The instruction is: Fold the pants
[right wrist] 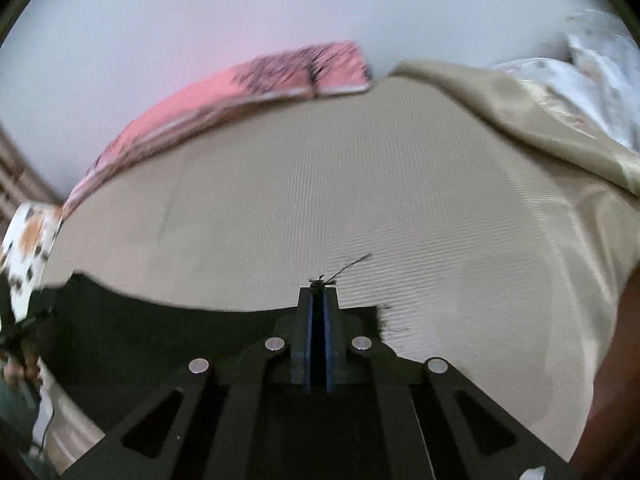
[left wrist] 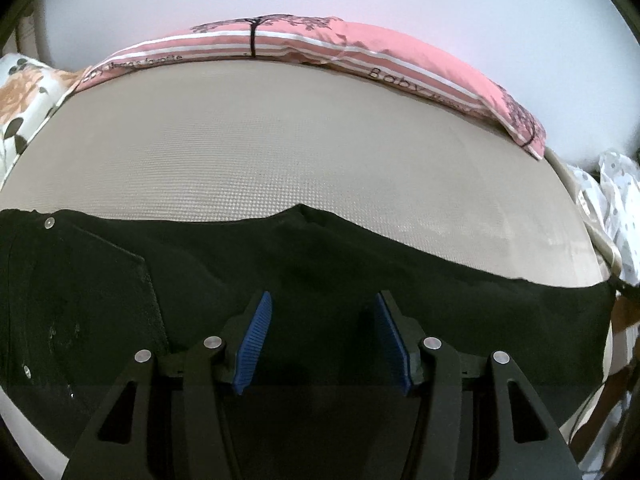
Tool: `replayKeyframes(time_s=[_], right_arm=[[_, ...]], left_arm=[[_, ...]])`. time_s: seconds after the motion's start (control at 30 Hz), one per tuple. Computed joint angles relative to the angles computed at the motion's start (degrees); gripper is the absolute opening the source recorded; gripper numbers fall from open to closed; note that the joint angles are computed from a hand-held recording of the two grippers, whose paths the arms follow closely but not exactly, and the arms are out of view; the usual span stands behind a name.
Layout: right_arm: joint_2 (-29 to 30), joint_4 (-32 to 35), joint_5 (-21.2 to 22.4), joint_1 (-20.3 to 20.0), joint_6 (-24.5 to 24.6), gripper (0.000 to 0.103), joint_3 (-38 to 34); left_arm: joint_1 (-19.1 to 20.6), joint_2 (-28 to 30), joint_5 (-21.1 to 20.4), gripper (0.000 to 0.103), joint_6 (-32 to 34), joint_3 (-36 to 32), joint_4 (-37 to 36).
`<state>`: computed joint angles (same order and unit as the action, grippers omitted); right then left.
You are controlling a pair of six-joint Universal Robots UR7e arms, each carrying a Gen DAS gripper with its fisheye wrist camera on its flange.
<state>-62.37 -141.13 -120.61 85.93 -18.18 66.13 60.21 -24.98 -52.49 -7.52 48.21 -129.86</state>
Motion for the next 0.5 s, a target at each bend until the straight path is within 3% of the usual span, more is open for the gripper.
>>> replayKeyframes(time_s=[0.17,0.27,0.37,0.43,0.5], right_arm=[[-1.7,-6.1,-2.7,-0.5,0.2,0.002,4.0],[2.2,-6.7,-9.9,-0.8,-0.3,0.000,0.5],[2.3,-0.4,-6.9,-2.5,7.3,0.000,-2.0],[2.6,-2.9,-9.7,-1.5,6.2,0.005,-1.7],[2.7,-0.8,-9.4,-0.7,8.1,0.006,-2.4]], left_arm=[[0.4,-0.4,0.0,0.054,1.0,1.0,-2.3],[0.8,-0.1,1.3,0.054,1.4,0.6,-1.6],[1.3,-0.8,-0.2,0.054,1.4,1.2,-1.6],[1.3,-1.0,0.0,0.054,3.2,1.8,-2.6],[1.5,-1.0,-0.6,0.054,3.4,1.5,-2.4]])
